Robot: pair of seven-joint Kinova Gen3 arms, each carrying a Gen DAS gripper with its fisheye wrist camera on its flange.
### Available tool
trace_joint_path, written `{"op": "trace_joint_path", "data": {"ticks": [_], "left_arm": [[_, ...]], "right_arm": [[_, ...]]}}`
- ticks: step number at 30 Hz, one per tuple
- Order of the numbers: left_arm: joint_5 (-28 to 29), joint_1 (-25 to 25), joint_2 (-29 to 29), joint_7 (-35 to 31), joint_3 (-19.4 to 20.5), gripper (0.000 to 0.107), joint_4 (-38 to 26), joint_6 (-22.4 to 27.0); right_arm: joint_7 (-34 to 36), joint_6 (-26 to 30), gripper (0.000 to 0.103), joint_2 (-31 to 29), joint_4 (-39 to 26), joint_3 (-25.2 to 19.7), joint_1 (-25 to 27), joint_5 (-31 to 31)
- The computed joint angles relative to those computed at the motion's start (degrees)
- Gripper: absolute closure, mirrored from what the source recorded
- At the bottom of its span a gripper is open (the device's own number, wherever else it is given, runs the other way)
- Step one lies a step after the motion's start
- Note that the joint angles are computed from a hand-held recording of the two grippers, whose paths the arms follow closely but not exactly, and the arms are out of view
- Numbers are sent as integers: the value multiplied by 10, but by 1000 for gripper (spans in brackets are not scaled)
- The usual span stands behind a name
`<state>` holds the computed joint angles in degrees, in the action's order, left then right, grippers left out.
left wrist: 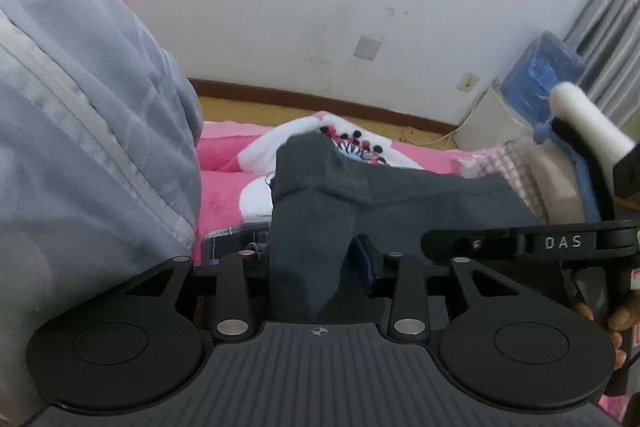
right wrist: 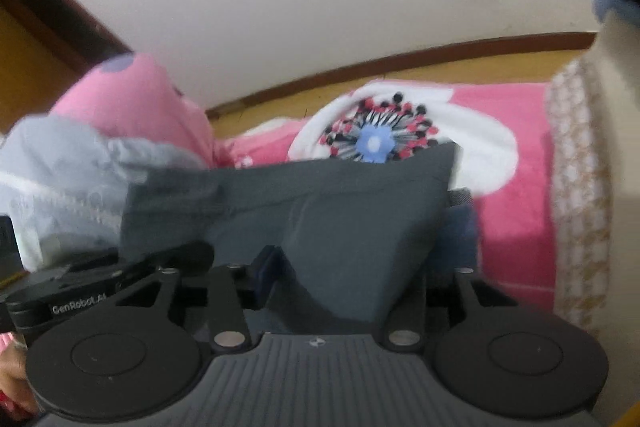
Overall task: Fold clothes
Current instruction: 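Lift the bundle with both grippers and carry it toward the clothes stacks, then lower the bundle onto the checkered clothes and open both grippers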
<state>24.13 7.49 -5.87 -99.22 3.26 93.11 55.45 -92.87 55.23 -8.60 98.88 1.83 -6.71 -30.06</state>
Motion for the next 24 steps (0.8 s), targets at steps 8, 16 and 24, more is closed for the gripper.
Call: {"op": "trace_joint_path", "data": {"ticks": [8,16,24], "left_arm": [[-32,-16,-74,46,5,52,16,-52],[-111,77,-103,-18,7,51,60,-129],[-129,27,-3,90,36,52,28,-83]], "right_arm": [[-107,-120,39,-82,45,-50,10,133],[-153,-194,43,-152,79,-125,2,255],[-201,-120,51,-41,53,-52,-27,205]]}}
